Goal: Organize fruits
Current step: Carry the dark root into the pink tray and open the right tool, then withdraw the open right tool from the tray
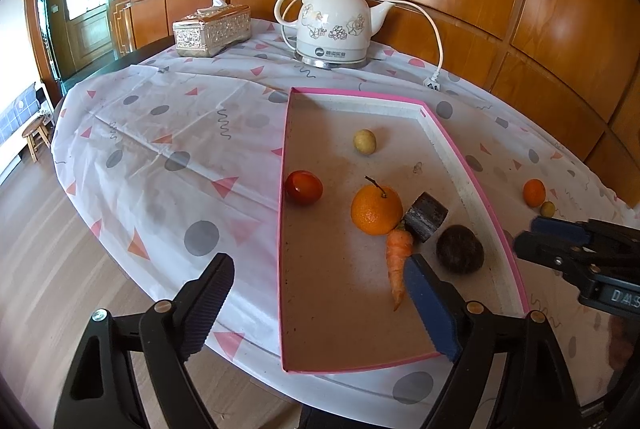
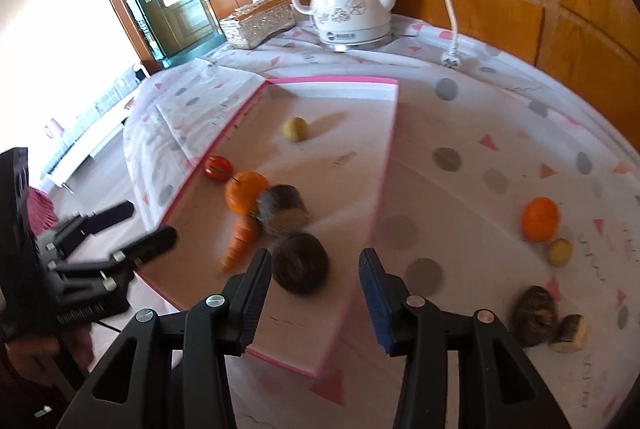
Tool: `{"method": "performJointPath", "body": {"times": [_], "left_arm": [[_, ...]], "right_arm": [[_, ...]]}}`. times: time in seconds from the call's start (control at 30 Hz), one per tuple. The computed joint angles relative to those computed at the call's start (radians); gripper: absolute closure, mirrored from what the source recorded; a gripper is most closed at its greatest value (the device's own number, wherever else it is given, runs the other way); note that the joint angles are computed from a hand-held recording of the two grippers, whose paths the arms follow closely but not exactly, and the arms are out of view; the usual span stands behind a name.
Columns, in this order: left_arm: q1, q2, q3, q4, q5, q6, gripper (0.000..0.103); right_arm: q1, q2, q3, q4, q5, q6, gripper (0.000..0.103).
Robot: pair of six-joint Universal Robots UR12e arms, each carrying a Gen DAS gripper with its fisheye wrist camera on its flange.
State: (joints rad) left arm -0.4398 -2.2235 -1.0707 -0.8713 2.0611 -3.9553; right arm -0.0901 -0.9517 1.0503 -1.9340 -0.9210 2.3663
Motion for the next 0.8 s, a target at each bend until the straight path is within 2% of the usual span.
{"method": "performJointPath", "body": {"times": [0.23, 0.43, 0.8], "left_arm": [[-0.004, -0.006, 0.009, 0.009, 0.003, 0.025, 0.016], [-0.013, -0.026, 0.04, 0.039, -0.006, 0.113, 0.016], [-0.023, -0.072, 0.125, 0.023, -0.001, 0.206, 0.016]], "right_arm": [[-0.026, -0.009, 0.026, -0.088, -0.066, 0.012, 0.044], [-0.053, -0.004, 0.026, -0.14, -0.094, 0.065, 0.044], [-0.093, 0.016, 0.002, -0.205, -0.171, 0.151, 0.043]]}}
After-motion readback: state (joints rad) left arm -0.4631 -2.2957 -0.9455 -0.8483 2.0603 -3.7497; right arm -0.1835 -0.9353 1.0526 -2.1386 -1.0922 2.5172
